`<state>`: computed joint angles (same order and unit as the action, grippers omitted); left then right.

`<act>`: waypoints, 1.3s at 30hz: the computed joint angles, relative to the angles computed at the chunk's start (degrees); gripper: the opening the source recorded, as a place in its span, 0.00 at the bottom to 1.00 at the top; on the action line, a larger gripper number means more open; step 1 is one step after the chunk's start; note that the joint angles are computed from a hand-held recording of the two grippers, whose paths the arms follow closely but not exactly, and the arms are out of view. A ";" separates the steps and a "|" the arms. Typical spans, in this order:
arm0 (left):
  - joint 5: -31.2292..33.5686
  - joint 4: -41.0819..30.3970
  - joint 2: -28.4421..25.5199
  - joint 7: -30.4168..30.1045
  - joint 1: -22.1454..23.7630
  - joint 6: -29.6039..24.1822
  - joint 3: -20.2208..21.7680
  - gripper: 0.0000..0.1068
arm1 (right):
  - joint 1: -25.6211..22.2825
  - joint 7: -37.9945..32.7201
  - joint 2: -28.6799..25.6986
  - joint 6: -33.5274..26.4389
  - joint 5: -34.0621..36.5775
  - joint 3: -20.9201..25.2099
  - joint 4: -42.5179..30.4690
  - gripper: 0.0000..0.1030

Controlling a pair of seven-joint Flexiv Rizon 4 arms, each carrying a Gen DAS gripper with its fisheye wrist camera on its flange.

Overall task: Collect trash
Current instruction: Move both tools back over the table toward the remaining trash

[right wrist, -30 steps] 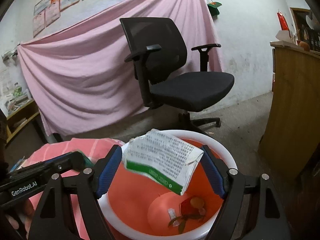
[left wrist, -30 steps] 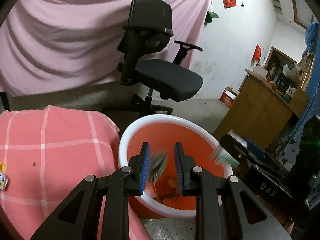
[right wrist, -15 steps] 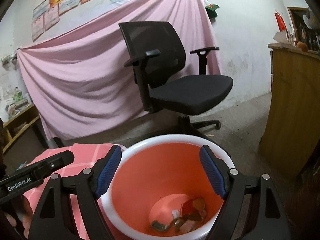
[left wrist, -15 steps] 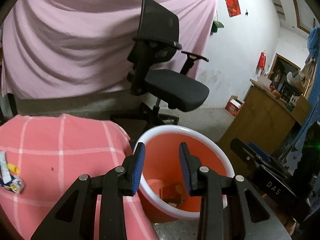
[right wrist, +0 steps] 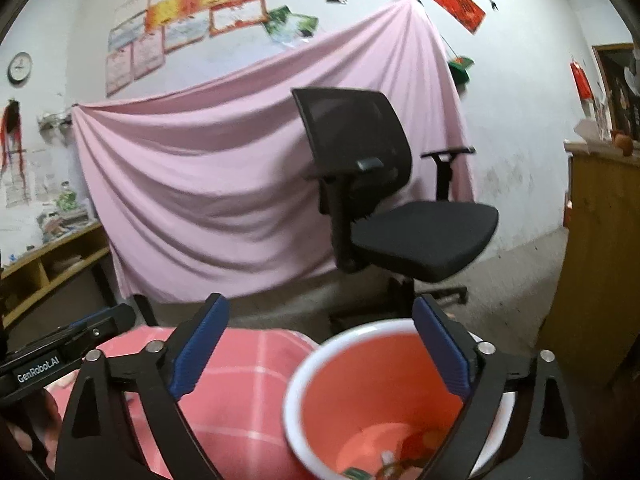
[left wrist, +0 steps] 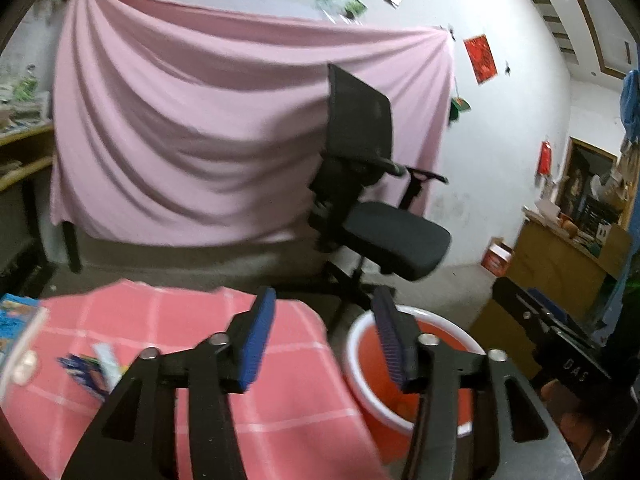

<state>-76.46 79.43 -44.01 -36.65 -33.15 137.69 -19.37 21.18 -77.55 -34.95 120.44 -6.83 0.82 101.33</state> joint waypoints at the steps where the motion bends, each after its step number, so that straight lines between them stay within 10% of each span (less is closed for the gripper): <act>1: 2.22 2.93 1.13 -3.51 0.30 0.89 0.83 0.51 | 1.38 -0.60 0.12 1.05 1.18 -0.62 0.11 0.99; 18: 10.91 33.44 12.77 -28.91 1.76 18.59 8.51 0.93 | 11.74 -10.03 -1.42 11.00 8.69 0.63 -0.71 1.00; 28: 5.50 43.42 14.30 -30.87 1.50 27.85 8.39 0.94 | 14.16 -11.42 -4.34 13.13 5.68 2.75 -1.61 1.00; 39: 3.85 50.05 14.51 -36.50 3.63 23.80 8.55 0.94 | 15.00 -12.06 -7.46 8.88 -0.10 3.64 -3.33 1.00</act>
<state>-72.62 129.48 -29.50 -73.15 -29.52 161.49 -10.83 36.19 -89.61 -42.40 129.32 -6.93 4.46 98.00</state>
